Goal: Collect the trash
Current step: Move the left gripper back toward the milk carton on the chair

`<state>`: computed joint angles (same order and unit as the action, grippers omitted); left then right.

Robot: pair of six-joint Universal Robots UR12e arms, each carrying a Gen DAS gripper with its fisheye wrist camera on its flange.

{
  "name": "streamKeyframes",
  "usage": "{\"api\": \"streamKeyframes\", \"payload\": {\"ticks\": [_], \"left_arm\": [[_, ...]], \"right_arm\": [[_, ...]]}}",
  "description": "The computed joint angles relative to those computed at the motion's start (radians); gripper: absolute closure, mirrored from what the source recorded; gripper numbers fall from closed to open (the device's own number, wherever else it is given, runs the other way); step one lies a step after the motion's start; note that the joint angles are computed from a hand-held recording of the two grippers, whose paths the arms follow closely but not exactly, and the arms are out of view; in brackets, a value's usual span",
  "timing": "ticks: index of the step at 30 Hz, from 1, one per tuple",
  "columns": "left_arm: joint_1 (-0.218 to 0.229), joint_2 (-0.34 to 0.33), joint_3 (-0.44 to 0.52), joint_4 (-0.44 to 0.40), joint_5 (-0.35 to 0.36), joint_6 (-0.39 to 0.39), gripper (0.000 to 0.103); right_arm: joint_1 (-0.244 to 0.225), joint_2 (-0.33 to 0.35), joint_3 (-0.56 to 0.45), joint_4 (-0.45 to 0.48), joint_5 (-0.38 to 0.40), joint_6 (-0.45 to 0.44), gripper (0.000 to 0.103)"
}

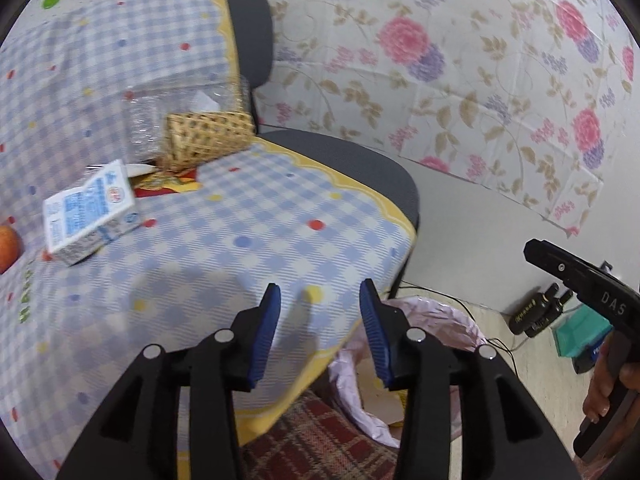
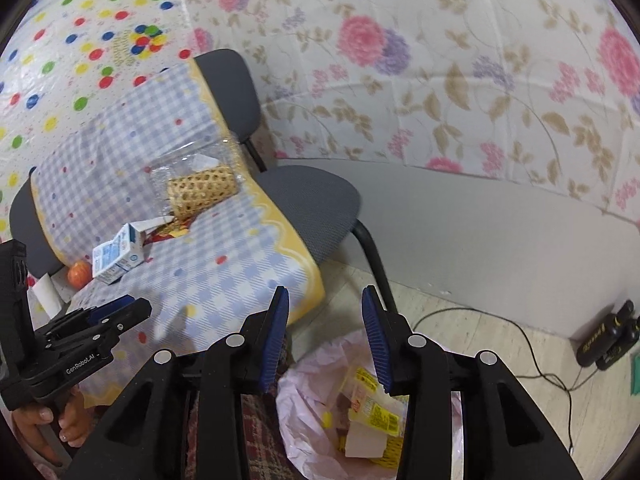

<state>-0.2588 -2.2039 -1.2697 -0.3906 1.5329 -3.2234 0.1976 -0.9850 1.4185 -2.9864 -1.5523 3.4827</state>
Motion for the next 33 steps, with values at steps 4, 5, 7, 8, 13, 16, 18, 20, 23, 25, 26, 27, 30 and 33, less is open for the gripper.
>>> {"api": "streamKeyframes", "payload": {"ticks": [4,5,7,8,13,16,18,20,23,25,26,27,30,33], "left_arm": [[0.018,0.019,-0.02,0.012,0.051,-0.032,0.061],[0.025,0.023,-0.025,0.013,0.057,-0.044,0.06],[0.037,0.034,-0.036,0.02,0.094,-0.069,0.054],[0.041,0.037,-0.041,0.026,0.108,-0.072,0.054],[0.071,0.056,-0.063,0.04,0.189,-0.104,0.049],[0.095,0.06,-0.07,0.03,0.206,-0.133,0.044],[0.106,0.06,-0.07,0.02,0.218,-0.141,0.043],[0.116,0.057,-0.068,0.005,0.22,-0.149,0.043],[0.13,0.053,-0.066,-0.004,0.226,-0.163,0.042],[0.138,0.049,-0.061,-0.003,0.226,-0.168,0.042],[0.141,0.046,-0.057,-0.002,0.231,-0.168,0.042],[0.144,0.043,-0.052,-0.001,0.237,-0.167,0.042],[0.155,0.027,-0.023,0.002,0.26,-0.167,0.042],[0.165,0.007,0.012,-0.004,0.281,-0.17,0.042]], "right_arm": [[0.016,0.029,-0.067,0.018,0.02,-0.055,0.062],[0.02,0.039,-0.089,0.027,0.031,-0.065,0.062],[0.028,0.059,-0.129,0.044,0.05,-0.087,0.062],[0.033,0.072,-0.153,0.053,0.06,-0.1,0.062],[0.052,0.131,-0.265,0.107,0.103,-0.151,0.062],[0.06,0.167,-0.33,0.145,0.128,-0.173,0.061],[0.068,0.192,-0.374,0.169,0.139,-0.187,0.058],[0.076,0.217,-0.42,0.202,0.148,-0.202,0.057],[0.086,0.25,-0.479,0.245,0.152,-0.222,0.057],[0.092,0.272,-0.521,0.276,0.159,-0.235,0.057],[0.095,0.282,-0.539,0.289,0.161,-0.241,0.057],[0.101,0.298,-0.57,0.311,0.162,-0.249,0.057],[0.112,0.336,-0.641,0.359,0.173,-0.272,0.057],[0.123,0.379,-0.722,0.416,0.187,-0.292,0.057]]}}
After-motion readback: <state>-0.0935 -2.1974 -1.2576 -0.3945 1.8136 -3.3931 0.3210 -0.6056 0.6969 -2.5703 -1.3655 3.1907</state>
